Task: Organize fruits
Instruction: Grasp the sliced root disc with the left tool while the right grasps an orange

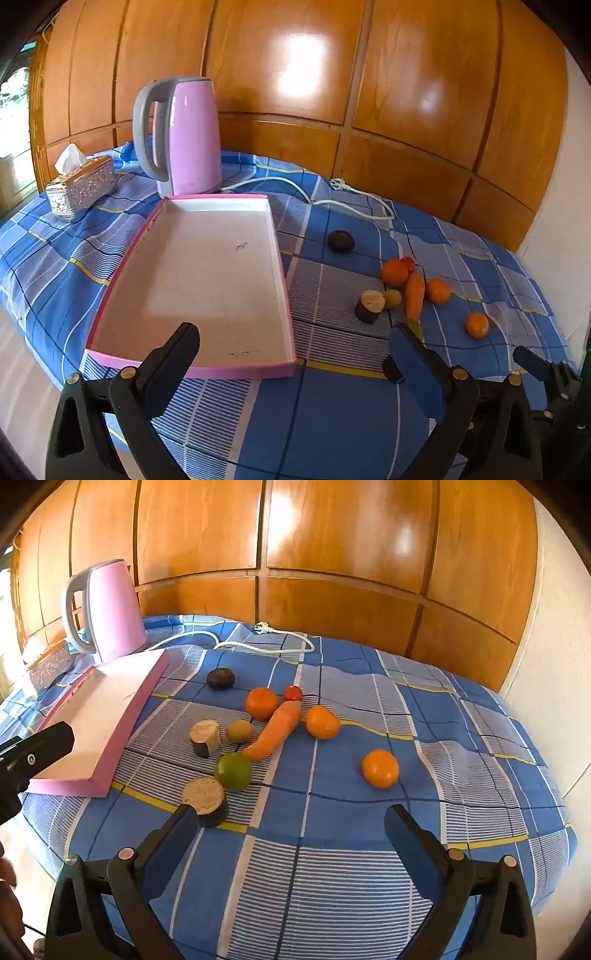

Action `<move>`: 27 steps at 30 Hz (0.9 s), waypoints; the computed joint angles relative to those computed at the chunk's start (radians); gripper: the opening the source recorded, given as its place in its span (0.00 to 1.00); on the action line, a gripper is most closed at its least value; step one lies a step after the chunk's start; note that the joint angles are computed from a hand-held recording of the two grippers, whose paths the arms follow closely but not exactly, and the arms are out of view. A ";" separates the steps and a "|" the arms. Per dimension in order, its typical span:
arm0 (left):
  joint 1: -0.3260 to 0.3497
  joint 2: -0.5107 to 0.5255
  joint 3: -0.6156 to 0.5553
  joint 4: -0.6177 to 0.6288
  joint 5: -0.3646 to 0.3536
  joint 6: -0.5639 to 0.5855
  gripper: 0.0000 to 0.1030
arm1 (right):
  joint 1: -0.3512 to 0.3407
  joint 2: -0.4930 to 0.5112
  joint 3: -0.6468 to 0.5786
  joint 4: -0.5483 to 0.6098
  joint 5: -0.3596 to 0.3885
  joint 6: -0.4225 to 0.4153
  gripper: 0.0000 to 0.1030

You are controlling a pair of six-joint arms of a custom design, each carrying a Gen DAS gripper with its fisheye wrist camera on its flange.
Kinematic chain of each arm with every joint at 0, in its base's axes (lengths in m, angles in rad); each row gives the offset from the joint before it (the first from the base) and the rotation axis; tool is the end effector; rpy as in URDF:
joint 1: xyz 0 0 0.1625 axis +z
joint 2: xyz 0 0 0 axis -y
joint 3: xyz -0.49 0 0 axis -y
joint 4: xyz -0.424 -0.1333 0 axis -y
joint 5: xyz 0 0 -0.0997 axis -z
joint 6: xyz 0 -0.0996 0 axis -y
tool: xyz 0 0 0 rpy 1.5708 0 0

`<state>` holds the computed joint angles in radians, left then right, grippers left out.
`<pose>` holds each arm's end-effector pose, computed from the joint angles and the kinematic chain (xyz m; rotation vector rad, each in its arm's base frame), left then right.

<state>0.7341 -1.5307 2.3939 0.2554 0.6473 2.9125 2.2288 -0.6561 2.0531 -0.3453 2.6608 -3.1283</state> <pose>-0.0296 -0.3132 0.2323 0.4461 2.3217 -1.0592 0.2789 -0.2873 -0.0457 0.3430 -2.0890 0.9414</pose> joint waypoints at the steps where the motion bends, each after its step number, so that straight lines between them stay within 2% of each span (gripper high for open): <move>1: -0.002 0.002 0.002 -0.001 0.000 0.000 1.00 | -0.003 -0.002 0.002 -0.003 0.001 0.000 1.00; 17: -0.019 0.019 0.005 0.001 0.026 0.027 1.00 | -0.032 -0.018 0.027 0.019 -0.025 0.050 1.00; 21: -0.023 0.019 0.004 0.002 0.023 0.027 1.00 | -0.040 -0.022 0.031 -0.001 -0.034 0.036 0.99; 27: -0.018 0.027 0.003 0.000 0.022 0.031 1.00 | -0.049 -0.024 0.032 0.015 -0.038 0.047 0.94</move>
<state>0.7162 -1.5036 2.3969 0.2549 0.6688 2.9434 2.1797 -0.6797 2.0850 -0.3306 2.6224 -3.0809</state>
